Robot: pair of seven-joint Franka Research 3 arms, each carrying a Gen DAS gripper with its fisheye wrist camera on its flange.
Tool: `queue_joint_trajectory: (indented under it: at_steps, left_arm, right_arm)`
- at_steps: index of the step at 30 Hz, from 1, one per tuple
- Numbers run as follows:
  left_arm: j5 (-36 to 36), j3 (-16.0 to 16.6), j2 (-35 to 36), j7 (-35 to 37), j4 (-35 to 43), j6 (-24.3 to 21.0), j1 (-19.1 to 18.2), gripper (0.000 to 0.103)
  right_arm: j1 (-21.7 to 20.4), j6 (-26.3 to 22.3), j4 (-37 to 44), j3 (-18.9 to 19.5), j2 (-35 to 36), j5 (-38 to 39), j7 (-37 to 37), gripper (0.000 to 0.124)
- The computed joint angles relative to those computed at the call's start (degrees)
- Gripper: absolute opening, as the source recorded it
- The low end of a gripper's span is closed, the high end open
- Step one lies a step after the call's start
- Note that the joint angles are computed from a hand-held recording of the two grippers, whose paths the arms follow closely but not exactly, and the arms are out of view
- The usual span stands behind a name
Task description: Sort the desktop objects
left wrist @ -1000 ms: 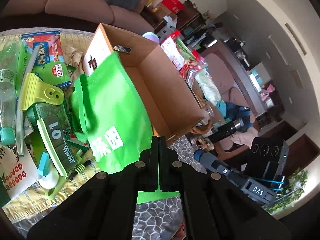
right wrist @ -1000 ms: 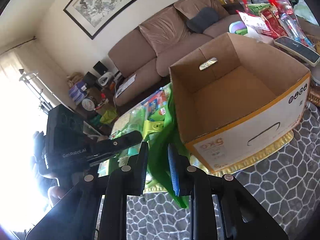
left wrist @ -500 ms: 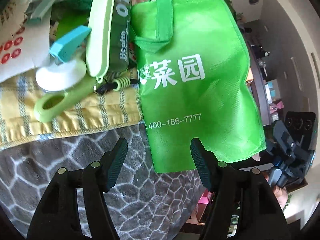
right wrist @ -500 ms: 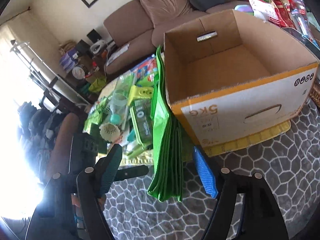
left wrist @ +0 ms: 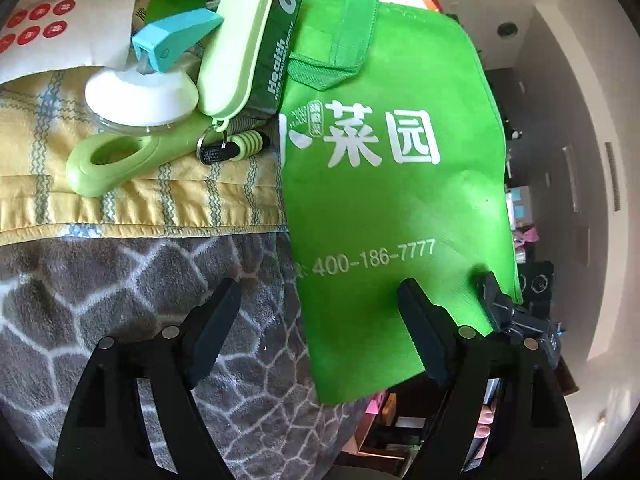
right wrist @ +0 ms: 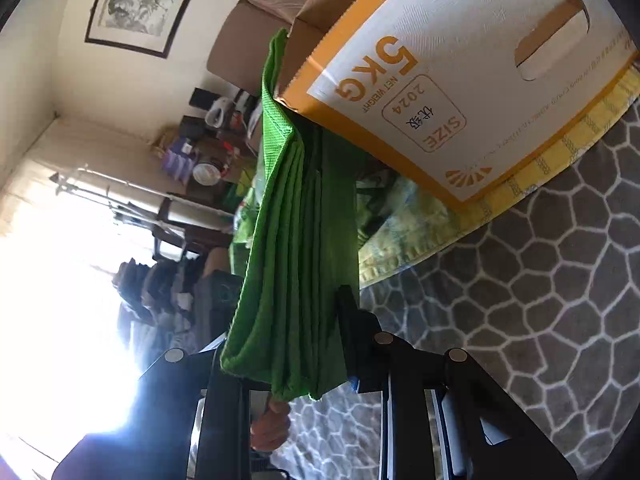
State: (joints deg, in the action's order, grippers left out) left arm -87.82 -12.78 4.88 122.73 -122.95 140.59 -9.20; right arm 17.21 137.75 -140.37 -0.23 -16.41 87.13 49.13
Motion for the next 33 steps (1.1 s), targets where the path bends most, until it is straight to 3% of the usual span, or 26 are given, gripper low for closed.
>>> queue_joint_trajectory:
  at_steps: [4,7,9,11,12,18,20,21,26,28,29,33]
  left_arm:
    - [-3.77,0.72,-2.08,2.85,-2.41,-1.52,0.57,0.093]
    - [-5.61,1.54,-4.14,5.23,-4.49,-4.70,1.01,0.092]
    - [-7.64,1.94,-5.34,6.60,-5.03,-7.24,0.96,0.085]
    - [-6.66,2.19,-5.82,6.14,-4.11,-9.00,0.77,0.053]
    - [-5.85,2.25,-6.13,6.06,-3.37,-9.66,0.64,0.046]
    - [5.11,1.77,-7.03,-0.08,3.47,-2.87,-1.09,0.040]
    - [13.30,1.47,-4.92,-5.32,8.95,-2.60,-1.30,0.040]
    - [15.22,1.28,-2.14,-6.07,13.95,-0.15,-1.58,0.039]
    - [35.98,-0.94,9.78,-19.99,34.12,-0.97,-2.92,0.037]
    - [43.14,-0.45,15.87,-25.98,42.90,-3.21,-4.57,0.038]
    - [47.48,-1.75,19.17,-29.91,47.90,-4.55,-4.46,0.038]
    - [56.34,-1.35,29.37,-36.40,62.31,-9.51,-6.99,0.038]
  right_arm:
    - [0.25,-1.34,-2.10,-0.49,-4.20,0.86,-0.44,0.022]
    - [0.73,-0.46,-2.88,-0.18,-6.47,0.10,0.21,0.022]
    - [1.12,0.31,-3.16,-0.01,-7.80,-0.49,0.23,0.022]
    - [1.30,2.25,-3.33,0.66,-9.21,-2.91,1.17,0.022]
    - [1.38,3.69,-3.13,1.17,-9.75,-4.71,2.19,0.022]
    - [2.09,11.85,-0.55,1.44,-11.71,-14.68,6.74,0.019]
    - [2.16,13.21,1.13,0.64,-11.17,-17.84,8.20,0.019]
    - [2.28,13.56,2.11,0.04,-10.60,-18.88,8.76,0.019]
    - [0.95,13.97,9.34,-2.95,-4.79,-23.75,11.03,0.019]
    - [-0.51,13.69,12.78,-3.10,-1.31,-26.85,13.15,0.019]
    - [-1.18,13.36,14.23,-3.31,0.41,-27.97,13.80,0.019]
    - [-3.98,11.71,17.85,-4.15,5.47,-29.91,13.65,0.019]
